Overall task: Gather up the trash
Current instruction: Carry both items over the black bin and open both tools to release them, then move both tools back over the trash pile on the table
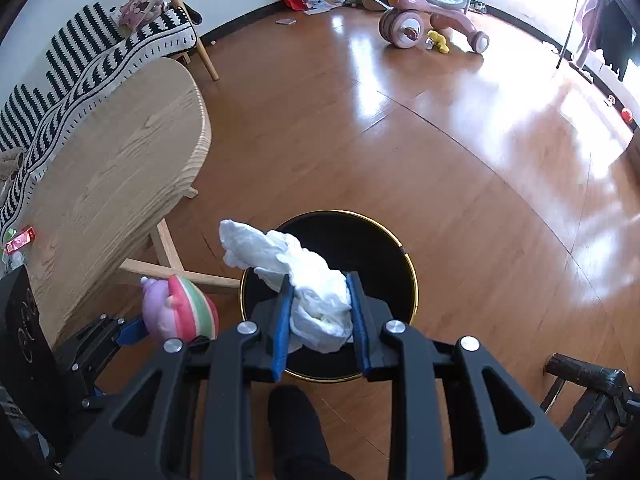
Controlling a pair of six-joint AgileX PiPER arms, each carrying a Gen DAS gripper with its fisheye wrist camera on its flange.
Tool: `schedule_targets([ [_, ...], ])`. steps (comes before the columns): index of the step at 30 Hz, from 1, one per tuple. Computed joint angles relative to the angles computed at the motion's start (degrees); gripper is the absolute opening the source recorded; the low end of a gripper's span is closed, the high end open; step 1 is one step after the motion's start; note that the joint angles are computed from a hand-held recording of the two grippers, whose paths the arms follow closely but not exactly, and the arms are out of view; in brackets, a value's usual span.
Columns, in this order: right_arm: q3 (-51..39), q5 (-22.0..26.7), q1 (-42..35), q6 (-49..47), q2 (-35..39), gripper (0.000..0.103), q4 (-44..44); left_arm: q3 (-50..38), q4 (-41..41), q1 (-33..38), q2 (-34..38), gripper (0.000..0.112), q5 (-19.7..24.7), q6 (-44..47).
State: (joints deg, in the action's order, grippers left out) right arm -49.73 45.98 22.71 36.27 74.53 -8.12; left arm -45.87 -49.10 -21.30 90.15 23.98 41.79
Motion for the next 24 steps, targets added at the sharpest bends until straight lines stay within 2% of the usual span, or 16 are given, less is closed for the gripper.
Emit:
schedule_targets([
  [5,0.63,-1.01,-2.17,-1.39,-0.31,0.03,1.36,-2.24,-1.1,-0.87,3.48,0.058,-0.49,0.36],
  [7,0.37,-0.88,-2.22,-0.62,-0.18,0.06,0.93,-3.33,-0.71,-1.09,4.82,0.07,-0.41,-0.1],
  [8,0.38,-0.88,-2.14,-0.45,-0.18,0.064,0.8,-3.56,-1.9,-1.03,5.34,0.073,-0.03,1.13],
  [10,0.18,-0.58,-0.85,2.12,-0.66,0.065,-1.77,-3.68,-3.38,-1.67,5.84,0.08,-0.63,2.2],
  [16,-1.36,0.1,0.76,4.33,-0.59,0.065,-3.64,-4.35,-2.01,-0.99,5.72,0.082,0.49,0.1],
  [20,-4.5,1.43,5.52,8.97,0.51,0.067,-7.44,-2.2,-0.24,2.53,-0.08,0.088,2.62,0.18],
  [22,-7.87,2.73,9.36,11.67,1.86,0.071,-9.63,-1.29,3.59,4.9,-3.93,0.09,3.86,-2.27],
  [24,-11.88,3.61,13.68,14.54,3.66,0.072,-12.0,-0.23,4.91,10.02,-8.68,0.092,6.91,-1.54],
])
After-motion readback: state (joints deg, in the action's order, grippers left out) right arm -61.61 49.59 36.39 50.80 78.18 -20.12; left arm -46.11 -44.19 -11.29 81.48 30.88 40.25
